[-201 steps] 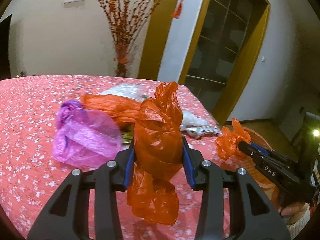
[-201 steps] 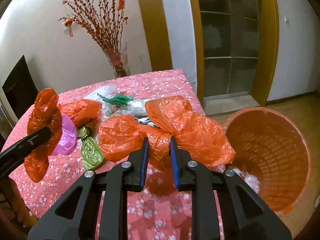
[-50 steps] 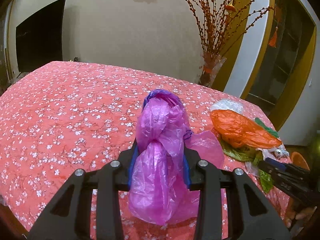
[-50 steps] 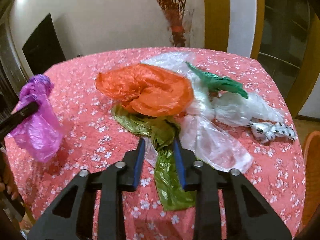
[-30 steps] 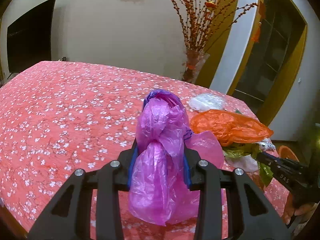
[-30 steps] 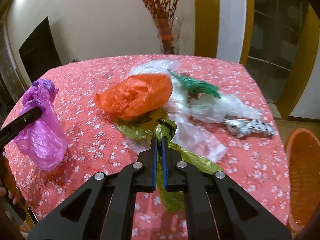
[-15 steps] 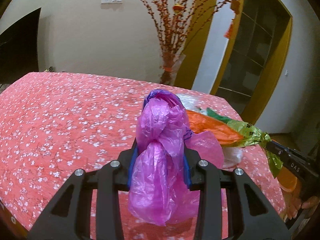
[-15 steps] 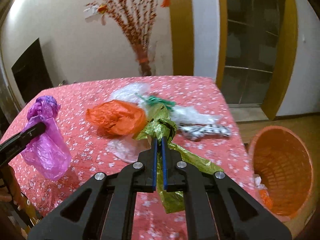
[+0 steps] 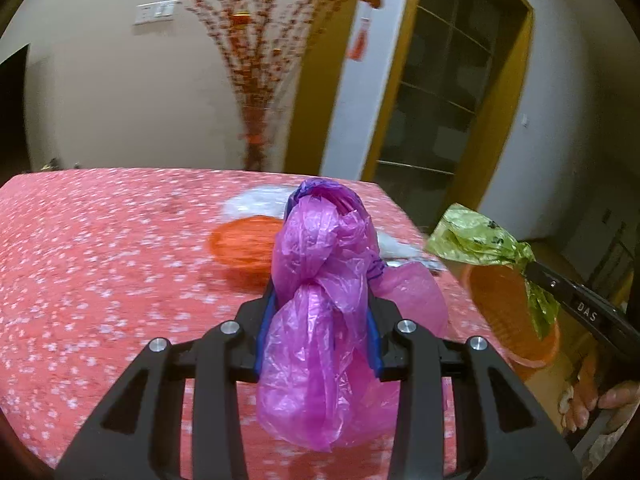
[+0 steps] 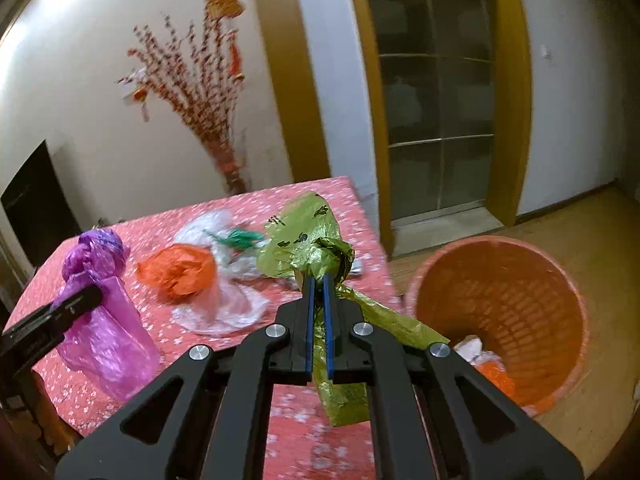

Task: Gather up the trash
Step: 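Carry the green bag over the basket with the right tool while the left tool holds the purple bag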

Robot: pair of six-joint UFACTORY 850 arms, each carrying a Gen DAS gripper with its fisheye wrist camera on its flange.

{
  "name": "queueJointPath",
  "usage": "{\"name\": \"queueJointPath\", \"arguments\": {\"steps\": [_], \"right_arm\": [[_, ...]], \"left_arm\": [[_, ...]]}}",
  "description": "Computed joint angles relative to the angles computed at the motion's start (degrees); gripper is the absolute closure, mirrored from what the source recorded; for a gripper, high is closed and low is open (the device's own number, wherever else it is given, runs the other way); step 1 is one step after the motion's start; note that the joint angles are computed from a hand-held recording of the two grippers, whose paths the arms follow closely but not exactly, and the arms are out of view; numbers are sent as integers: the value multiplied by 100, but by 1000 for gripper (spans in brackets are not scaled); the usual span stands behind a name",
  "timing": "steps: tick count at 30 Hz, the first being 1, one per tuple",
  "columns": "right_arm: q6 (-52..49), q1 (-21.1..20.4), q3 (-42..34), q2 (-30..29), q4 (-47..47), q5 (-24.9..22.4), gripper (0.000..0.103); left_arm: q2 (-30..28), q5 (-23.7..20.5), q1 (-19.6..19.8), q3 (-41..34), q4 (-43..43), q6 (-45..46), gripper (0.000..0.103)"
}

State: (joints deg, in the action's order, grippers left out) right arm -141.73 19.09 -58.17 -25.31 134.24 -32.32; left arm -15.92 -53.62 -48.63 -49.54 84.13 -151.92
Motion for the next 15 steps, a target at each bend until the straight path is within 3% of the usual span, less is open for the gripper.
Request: {"name": "queueJointPath", "arguments": {"steps": [15], "right_arm": [[-607,-669,154,6,1061,-200,99]], "left_arm": [[-1280,686,80,-1812,372,882,66]]}}
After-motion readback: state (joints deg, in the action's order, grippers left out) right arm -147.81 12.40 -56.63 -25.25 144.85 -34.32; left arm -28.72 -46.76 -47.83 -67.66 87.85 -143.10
